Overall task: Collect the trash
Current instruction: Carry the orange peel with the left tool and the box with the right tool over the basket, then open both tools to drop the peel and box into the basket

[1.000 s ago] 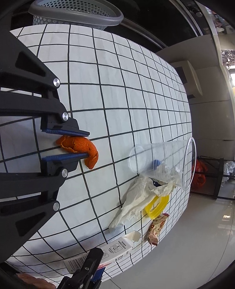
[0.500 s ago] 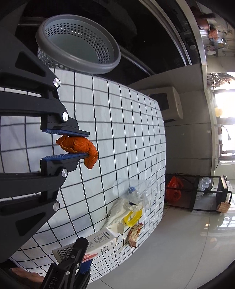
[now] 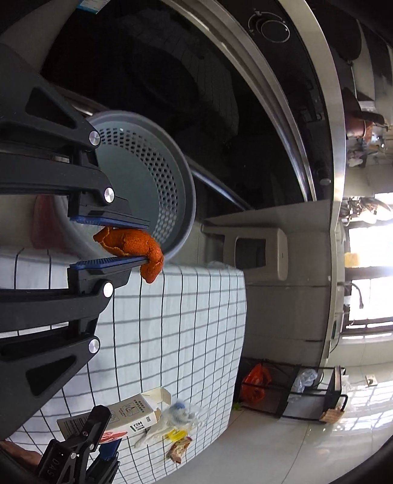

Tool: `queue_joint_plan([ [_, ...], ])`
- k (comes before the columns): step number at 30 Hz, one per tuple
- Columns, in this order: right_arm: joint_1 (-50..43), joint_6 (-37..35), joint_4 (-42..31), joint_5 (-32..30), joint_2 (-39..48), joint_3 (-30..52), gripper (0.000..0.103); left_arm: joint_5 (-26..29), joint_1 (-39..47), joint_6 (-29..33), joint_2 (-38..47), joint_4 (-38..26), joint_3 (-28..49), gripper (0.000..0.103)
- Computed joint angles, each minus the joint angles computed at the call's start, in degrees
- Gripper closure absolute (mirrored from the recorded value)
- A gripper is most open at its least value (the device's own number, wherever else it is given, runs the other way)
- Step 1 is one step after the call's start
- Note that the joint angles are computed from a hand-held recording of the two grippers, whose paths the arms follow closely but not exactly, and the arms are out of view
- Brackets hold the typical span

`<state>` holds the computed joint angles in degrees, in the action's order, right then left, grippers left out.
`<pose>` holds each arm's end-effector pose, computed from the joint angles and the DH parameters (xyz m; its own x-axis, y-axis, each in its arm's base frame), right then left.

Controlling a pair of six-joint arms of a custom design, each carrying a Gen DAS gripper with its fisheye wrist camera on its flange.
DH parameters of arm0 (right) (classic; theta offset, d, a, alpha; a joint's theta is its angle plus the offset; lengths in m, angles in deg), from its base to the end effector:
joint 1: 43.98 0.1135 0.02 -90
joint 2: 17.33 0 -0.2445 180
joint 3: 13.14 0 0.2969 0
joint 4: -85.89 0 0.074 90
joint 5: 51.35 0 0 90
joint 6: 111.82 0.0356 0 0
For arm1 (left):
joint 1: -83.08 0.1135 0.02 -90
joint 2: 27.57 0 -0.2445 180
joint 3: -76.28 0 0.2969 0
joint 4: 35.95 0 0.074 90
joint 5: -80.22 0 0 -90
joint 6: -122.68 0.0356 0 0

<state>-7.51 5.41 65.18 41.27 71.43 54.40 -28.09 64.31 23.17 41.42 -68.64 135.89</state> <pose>0.3009 0.2204 0.1773 -0.7370 0.0236 -0.6755 -0.2578 0.9140 0.3132 0.2927 -0.0876 0.2211 -0.6397 0.0517 -0.7669 -0.0213 0.9962 0.0850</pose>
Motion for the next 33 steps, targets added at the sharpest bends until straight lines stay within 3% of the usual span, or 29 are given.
queue_joint_plan([
  [4, 2.2, -1.0, -0.3, -0.5, 8.5, 9.8, 0.053, 2.5, 7.7, 2.9, 0.6, 1.5, -0.2, 0.085],
  [9, 3.4, -2.1, -3.5, -2.4, 19.9, 23.9, 0.053, 9.3, 15.8, 0.7, 4.7, 2.1, 0.5, 0.085],
  [12, 4.0, -2.8, -5.7, -2.8, 26.2, 32.1, 0.053, 9.8, 18.7, 0.6, 5.6, 3.0, 0.7, 0.085],
  [24, 5.3, -4.7, -17.1, -6.3, 46.8, 60.6, 0.053, 11.5, 25.6, 1.9, 12.5, 2.9, 4.2, 0.085],
  [33, 5.5, -6.3, -25.5, -7.3, 56.5, 76.1, 0.053, 14.8, 27.3, 2.0, 17.4, 0.2, 7.8, 0.085],
])
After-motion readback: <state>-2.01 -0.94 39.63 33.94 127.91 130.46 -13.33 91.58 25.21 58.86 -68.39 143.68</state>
